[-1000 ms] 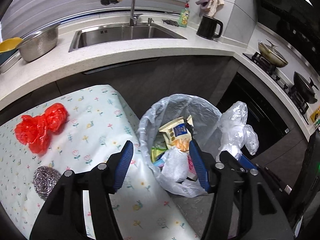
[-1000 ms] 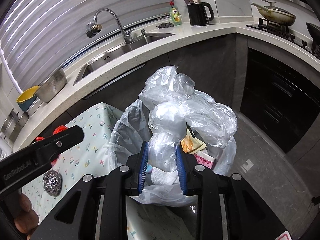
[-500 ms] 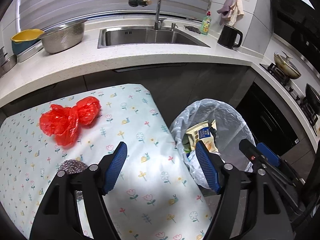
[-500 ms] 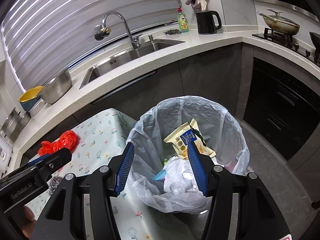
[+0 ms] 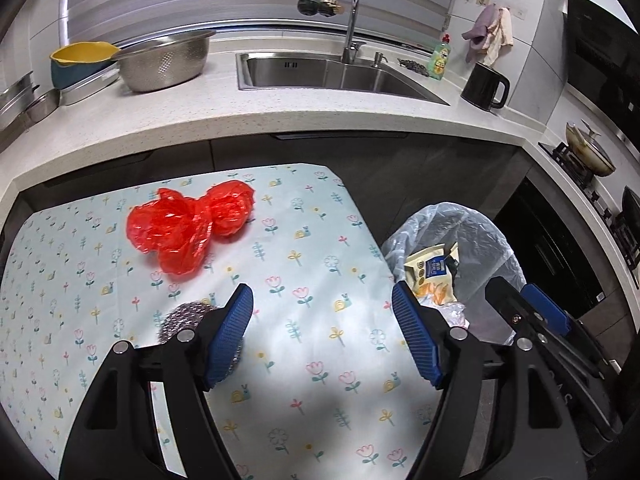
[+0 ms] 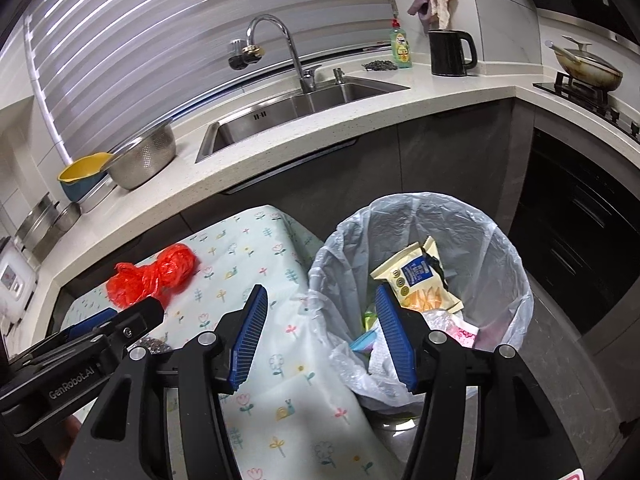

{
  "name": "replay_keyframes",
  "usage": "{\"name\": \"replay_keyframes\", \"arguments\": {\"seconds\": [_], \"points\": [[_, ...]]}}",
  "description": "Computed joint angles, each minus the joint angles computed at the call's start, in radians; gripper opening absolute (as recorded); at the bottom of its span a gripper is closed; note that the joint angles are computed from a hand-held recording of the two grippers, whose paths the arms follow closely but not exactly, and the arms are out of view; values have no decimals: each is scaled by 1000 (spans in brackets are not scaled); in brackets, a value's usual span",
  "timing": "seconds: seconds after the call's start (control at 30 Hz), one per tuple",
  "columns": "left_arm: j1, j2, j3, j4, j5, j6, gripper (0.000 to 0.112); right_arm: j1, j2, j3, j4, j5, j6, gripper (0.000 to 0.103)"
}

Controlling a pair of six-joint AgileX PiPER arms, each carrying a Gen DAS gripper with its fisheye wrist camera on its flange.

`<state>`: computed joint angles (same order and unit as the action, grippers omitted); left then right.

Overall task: Collect trash
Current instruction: 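Move both open grippers back over the steel scrubber and red bag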

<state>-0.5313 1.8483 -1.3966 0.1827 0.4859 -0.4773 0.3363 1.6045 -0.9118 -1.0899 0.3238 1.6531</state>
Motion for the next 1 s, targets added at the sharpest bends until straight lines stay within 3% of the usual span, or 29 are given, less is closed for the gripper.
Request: {"name": "replay_keyframes", "arguments": {"seconds": [0.57, 0.8, 1.0], "points": [[148, -52, 179, -18, -70, 12, 78, 158, 113, -129, 86, 66, -53, 55], [182, -33, 222, 24, -96, -21, 88, 187, 174, -182, 118, 62, -76, 55], [220, 18, 212, -67, -91, 52, 88, 192, 227, -216, 142, 44, -97, 55]]}}
